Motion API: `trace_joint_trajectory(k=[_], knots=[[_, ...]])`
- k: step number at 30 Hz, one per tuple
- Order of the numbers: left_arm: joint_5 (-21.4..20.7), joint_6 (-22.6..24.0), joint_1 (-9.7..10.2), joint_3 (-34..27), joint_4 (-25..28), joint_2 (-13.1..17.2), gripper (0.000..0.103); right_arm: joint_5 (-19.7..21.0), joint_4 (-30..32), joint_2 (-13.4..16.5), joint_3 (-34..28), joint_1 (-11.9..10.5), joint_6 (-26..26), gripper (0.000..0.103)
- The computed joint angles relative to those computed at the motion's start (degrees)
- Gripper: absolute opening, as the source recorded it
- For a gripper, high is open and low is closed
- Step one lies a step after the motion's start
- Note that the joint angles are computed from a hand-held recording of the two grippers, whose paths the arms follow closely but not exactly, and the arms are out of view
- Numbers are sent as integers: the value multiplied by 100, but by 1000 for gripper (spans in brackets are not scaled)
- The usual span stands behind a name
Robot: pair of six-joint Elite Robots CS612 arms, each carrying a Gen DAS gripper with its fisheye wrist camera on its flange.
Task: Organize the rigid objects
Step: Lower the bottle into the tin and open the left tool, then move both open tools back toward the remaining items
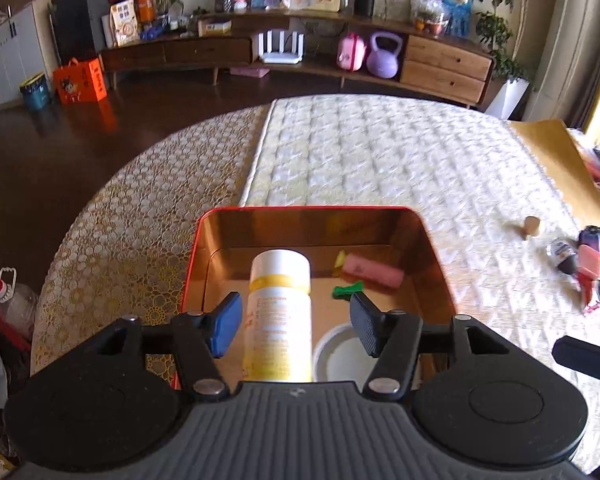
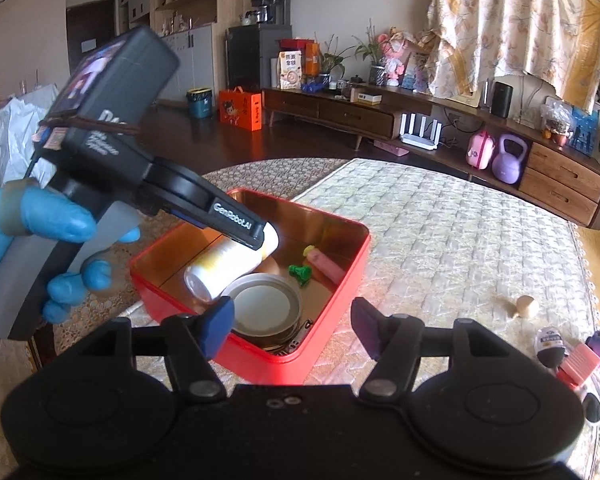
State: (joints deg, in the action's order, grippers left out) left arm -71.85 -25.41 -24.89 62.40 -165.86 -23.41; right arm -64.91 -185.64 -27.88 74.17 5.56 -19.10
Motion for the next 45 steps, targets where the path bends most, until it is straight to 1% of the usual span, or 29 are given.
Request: trace_joint_trajectory(k=[7,14,16,17,22,23,25,30,33,38,41,45], knots=[[-90,57,-124,296,-341,-175,59,-5,-340,-168,342,-123,389,75],[-207,88,-264,508,-578,-287,60,3,-713,-301,716,-297,1017,86],[-249,114,-302,544,-643,-302,68,-18,-827,-333,828,-347,1163,88],[-255,109,-322,559,-672,-308,70,-22,-878,-348,883,-379,1228,90],[-312,130,-414,578,-715,-320,71,-148,-1156,-403,1116,-503,1589,93],[-327,124,-430,578,-720,-320,71,-174,-1237,-409,1157,-526,1647,96],[-349,102,-465,578,-706,-320,75,-258,-1393,-422,1229,-568,1746,98],[-440,145,-537,514,-701,-293,76,-359,-1657,-432,1326,-666,1871,102],[-503,200,-573,419,-714,-245,83,-383,-1703,-439,1351,-720,1875,103],[-642,237,-622,189,-700,-127,83,-422,-1738,-442,1355,-824,1808,103],[-673,299,-642,-25,-553,-32,84,-493,-1720,-434,1328,-889,1788,103],[-739,261,-647,-380,-304,128,84,-605,-1612,-424,1261,-969,1732,103]])
